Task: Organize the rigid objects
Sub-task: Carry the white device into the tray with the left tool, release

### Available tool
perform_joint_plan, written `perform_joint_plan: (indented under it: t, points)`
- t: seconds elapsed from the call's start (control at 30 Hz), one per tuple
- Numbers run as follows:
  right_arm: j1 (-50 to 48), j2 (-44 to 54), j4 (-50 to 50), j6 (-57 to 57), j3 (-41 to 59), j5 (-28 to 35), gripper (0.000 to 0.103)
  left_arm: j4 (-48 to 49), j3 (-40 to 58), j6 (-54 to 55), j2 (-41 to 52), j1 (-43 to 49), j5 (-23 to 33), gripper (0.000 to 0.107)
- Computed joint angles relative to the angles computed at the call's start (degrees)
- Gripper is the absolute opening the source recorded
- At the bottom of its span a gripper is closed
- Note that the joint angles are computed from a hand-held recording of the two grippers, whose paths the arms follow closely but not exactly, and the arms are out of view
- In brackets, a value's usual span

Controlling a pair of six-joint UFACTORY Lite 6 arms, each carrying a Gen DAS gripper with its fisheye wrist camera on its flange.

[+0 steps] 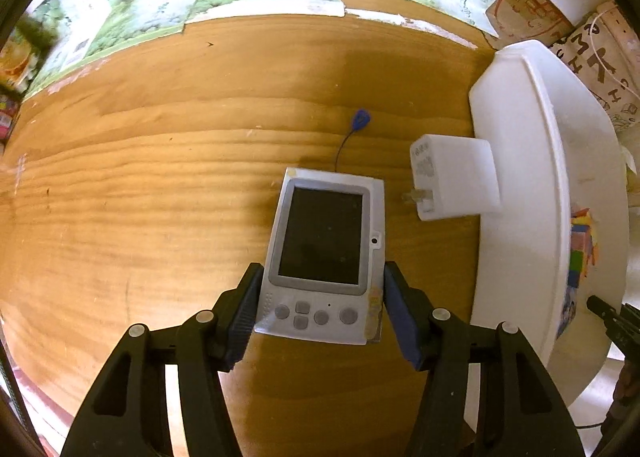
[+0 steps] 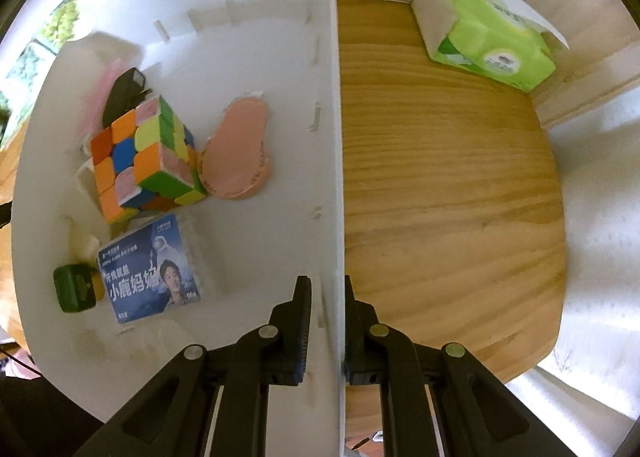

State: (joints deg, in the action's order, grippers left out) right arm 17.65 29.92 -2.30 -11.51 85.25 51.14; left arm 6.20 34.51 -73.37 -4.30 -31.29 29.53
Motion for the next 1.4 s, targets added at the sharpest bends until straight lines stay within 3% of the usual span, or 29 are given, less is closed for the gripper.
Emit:
perform_joint_plan:
  t: [0.27,0.4,0.67,0.93,1.37,1.4]
  points:
    - [-0.17,-1.20,1.73,-6.22,-1.67,-0.31,0.012,6.07,2.52,-14.82,-4.56,-7.94,8.00,0.061]
    - [-0.18,-1.67,2.42,-9.13,-2.61,-0.57,0.012,9.05,5.02,-23.34,-7.13,-14.17,14.60,0.061]
    - [-0.34,-2.15,3.89,-14.76,-4.70,-2.02,0.012,13.80,16.40,-34.27,-2.06,-22.87,23.24,0.061]
    - [-0.67,-3.75,5.30,-19.85,-8.10,-4.19,0.012,16.92,29.28,-35.29,5.68,-26.81,29.37,0.061]
    - [-1.42,-9.15,7.21,-24.71,-16.03,-8.52,0.012,17.73,48.57,-26.83,20.73,-27.92,30.29,0.061]
    - [-1.54,-9.52,7.40,-24.97,-16.54,-8.72,0.012,17.96,50.28,-25.87,21.84,-27.91,30.34,0.050]
